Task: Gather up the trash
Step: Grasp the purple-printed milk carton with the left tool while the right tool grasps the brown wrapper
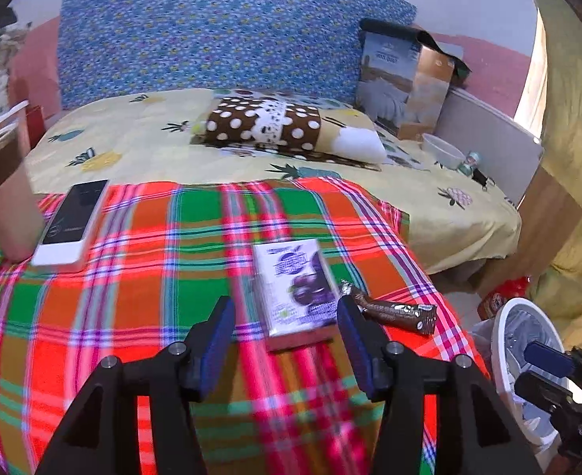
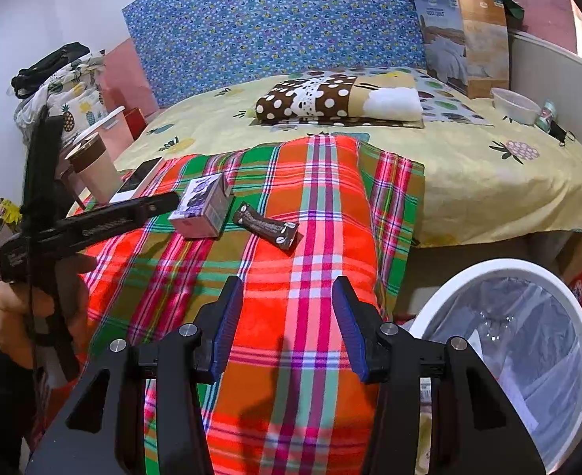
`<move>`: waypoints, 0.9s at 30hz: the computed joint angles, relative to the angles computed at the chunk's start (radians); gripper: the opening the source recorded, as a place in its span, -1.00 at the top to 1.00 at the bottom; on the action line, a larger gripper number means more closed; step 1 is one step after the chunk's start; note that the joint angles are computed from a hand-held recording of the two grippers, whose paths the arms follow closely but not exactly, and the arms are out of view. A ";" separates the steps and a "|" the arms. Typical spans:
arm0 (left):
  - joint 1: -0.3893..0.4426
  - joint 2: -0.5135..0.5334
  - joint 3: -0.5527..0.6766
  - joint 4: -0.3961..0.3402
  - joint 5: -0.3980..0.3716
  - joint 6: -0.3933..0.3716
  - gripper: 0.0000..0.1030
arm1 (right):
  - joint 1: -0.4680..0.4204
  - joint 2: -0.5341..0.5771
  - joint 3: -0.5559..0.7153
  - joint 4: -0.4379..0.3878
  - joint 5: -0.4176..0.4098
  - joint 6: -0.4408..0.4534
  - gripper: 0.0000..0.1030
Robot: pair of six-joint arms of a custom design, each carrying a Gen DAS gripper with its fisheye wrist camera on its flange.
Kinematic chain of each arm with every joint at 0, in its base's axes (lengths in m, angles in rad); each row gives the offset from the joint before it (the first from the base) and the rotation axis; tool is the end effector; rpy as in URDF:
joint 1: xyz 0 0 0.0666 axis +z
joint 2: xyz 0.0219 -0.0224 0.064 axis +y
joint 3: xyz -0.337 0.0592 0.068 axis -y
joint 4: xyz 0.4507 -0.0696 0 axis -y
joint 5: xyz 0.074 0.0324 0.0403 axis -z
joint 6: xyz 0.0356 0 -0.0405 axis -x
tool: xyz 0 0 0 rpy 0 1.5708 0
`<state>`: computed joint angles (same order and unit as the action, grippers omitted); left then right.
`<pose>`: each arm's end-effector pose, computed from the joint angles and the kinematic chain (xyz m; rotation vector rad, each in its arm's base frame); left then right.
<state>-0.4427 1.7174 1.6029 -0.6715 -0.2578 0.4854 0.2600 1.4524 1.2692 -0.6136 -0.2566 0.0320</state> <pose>0.6025 -0.2760 0.3257 -0.1744 2.3232 -0.1613 0.5471 0.1545 0.3135 -0.4680 2.3261 0.4135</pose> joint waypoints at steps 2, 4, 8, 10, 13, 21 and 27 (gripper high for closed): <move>-0.003 0.042 0.043 -0.024 0.001 0.005 -0.04 | -0.002 0.012 0.011 -0.005 0.000 0.008 0.05; -0.005 0.076 0.078 -0.042 -0.002 0.004 -0.04 | -0.002 0.030 0.030 -0.012 0.005 0.018 0.05; -0.006 0.091 0.092 -0.043 -0.016 -0.008 -0.09 | 0.001 0.063 0.066 -0.019 0.003 0.042 0.05; -0.003 0.085 0.086 -0.044 -0.026 -0.010 -0.09 | 0.005 0.083 0.087 -0.025 0.001 0.058 0.05; 0.006 0.065 0.060 -0.037 -0.020 -0.014 -0.09 | 0.009 0.117 0.123 -0.036 -0.016 0.086 0.05; 0.025 -0.004 -0.019 0.014 -0.017 -0.016 -0.09 | 0.026 0.237 0.240 -0.099 -0.031 0.123 0.05; 0.027 0.016 -0.004 0.028 0.007 -0.075 -0.09 | 0.028 0.281 0.282 -0.126 -0.048 0.112 0.05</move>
